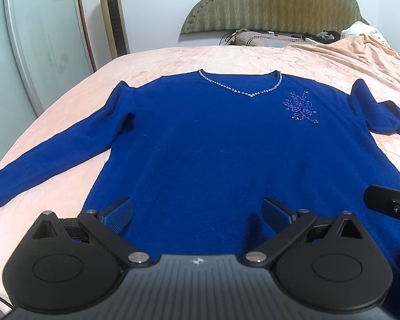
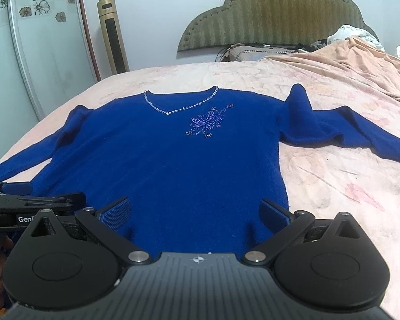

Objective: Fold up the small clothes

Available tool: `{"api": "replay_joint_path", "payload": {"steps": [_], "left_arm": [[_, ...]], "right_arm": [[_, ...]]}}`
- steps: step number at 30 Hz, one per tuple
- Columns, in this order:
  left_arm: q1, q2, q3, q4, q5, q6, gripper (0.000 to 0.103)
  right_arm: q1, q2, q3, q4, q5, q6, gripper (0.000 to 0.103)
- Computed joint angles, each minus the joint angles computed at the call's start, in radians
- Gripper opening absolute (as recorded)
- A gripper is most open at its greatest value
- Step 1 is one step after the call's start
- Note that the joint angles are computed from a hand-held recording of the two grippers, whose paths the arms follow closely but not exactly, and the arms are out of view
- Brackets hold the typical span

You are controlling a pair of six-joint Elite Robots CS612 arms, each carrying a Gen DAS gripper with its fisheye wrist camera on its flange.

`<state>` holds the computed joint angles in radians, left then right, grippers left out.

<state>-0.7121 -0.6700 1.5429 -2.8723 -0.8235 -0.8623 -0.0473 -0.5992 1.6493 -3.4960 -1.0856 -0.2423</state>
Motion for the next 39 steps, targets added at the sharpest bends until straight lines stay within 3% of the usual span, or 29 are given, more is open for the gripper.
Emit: {"api": "replay_joint_path", "payload": {"steps": [5, 10, 16, 19, 21, 23, 27, 30, 35, 38, 39], "left_arm": [[0.002, 0.005, -0.013, -0.007, -0.009, 0.024, 0.103], [-0.001, 0.018, -0.038, -0.022, 0.003, 0.074, 0.103], [0.006, 0.047, -0.083, -0.07, -0.03, 0.14, 0.103], [0.011, 0.063, -0.114, -0.06, -0.037, 0.17, 0.103], [0.013, 0.074, -0.133, -0.058, -0.038, 0.192, 0.103], [0.015, 0.083, -0.149, -0.055, -0.039, 0.21, 0.103], [0.016, 0.095, -0.163, -0.061, -0.037, 0.232, 0.103], [0.021, 0.1, -0.175, -0.045, -0.056, 0.232, 0.103], [0.023, 0.104, -0.185, -0.049, -0.076, 0.236, 0.103], [0.019, 0.107, -0.192, -0.041, -0.063, 0.258, 0.103], [0.018, 0.107, -0.194, -0.035, -0.059, 0.26, 0.103]], "right_arm": [[-0.003, 0.003, -0.004, -0.015, 0.002, 0.0, 0.103], [-0.02, 0.022, -0.02, -0.075, 0.051, 0.019, 0.103], [-0.02, 0.044, -0.037, -0.154, -0.035, -0.067, 0.102], [-0.042, 0.068, -0.059, -0.255, -0.014, -0.057, 0.103], [-0.061, 0.079, -0.084, -0.249, 0.013, -0.113, 0.103], [-0.065, 0.08, -0.106, -0.192, -0.074, -0.165, 0.103], [-0.091, 0.109, -0.178, -0.178, -0.266, -0.145, 0.103], [-0.115, 0.139, -0.247, -0.14, -0.36, -0.169, 0.103], [-0.154, 0.174, -0.343, 0.031, -0.323, -0.204, 0.085], [-0.166, 0.178, -0.37, 0.108, -0.284, -0.178, 0.054], [-0.168, 0.179, -0.376, 0.116, -0.278, -0.162, 0.033]]}}
